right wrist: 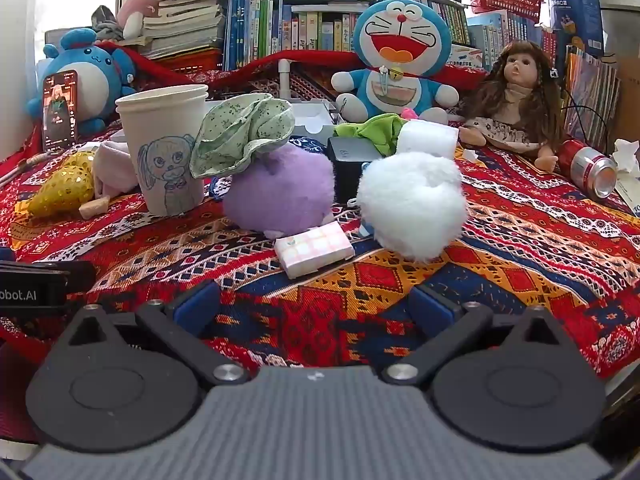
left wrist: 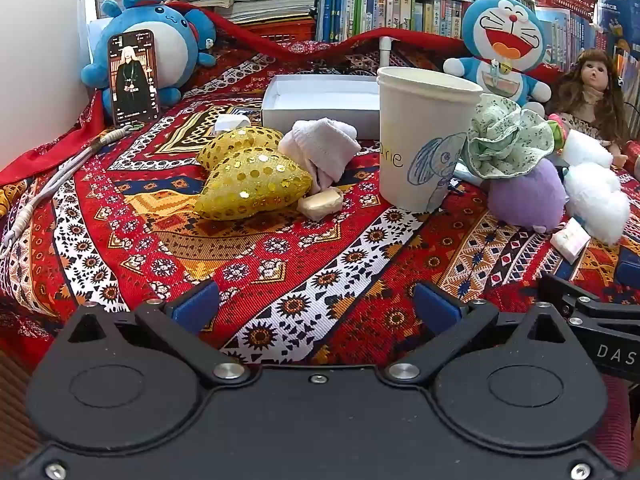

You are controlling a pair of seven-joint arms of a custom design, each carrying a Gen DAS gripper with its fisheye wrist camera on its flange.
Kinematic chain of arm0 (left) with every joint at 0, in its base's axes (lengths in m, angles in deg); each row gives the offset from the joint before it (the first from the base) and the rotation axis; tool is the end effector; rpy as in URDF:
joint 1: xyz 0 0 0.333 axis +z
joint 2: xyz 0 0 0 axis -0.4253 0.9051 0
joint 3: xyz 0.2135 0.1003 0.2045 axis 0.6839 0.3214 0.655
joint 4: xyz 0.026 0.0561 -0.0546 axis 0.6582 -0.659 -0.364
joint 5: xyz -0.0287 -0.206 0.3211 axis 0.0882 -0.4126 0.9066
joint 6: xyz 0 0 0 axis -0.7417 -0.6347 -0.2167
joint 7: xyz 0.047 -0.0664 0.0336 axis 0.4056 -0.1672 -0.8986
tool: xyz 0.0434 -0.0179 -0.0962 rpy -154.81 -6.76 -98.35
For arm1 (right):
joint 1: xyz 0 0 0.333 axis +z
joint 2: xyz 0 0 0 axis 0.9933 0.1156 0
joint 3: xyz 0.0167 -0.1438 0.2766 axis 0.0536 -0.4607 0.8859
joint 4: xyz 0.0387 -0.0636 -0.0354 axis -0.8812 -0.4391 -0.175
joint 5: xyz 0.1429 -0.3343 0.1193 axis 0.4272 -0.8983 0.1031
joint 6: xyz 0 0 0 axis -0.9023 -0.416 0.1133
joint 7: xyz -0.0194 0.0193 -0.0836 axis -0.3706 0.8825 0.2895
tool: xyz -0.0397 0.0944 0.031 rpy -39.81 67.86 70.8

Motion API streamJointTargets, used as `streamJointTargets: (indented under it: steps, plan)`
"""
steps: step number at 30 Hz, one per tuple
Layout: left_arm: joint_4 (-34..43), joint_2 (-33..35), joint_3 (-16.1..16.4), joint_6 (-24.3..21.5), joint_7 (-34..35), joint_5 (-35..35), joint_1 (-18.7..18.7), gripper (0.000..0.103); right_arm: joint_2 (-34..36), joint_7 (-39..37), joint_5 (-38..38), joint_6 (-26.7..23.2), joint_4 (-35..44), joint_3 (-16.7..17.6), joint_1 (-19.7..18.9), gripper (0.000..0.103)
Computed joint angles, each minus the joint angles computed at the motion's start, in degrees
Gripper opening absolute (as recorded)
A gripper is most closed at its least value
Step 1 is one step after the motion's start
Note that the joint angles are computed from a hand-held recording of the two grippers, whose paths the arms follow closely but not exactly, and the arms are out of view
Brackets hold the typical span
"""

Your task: Organize soft objects

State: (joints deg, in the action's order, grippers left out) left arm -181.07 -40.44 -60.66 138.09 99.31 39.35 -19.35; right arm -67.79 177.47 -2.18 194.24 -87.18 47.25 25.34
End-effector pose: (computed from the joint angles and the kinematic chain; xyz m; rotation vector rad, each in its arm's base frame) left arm 0.5555 -0.1797 0.4302 -1.3011 2.1032 -1.0243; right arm 0.4557 0.1441 0.4234 -1.2562 2.0699 -1.1320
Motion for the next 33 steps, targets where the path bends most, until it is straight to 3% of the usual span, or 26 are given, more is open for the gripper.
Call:
streamJointTargets:
  steps: [33]
  plan:
    - [-0.2,-0.2,0.8,-0.4,-1.3,1.3,-0.6,0.103,0.7,0.3,-1.0,-0.3,0.1,-0.5,0.4,0.103]
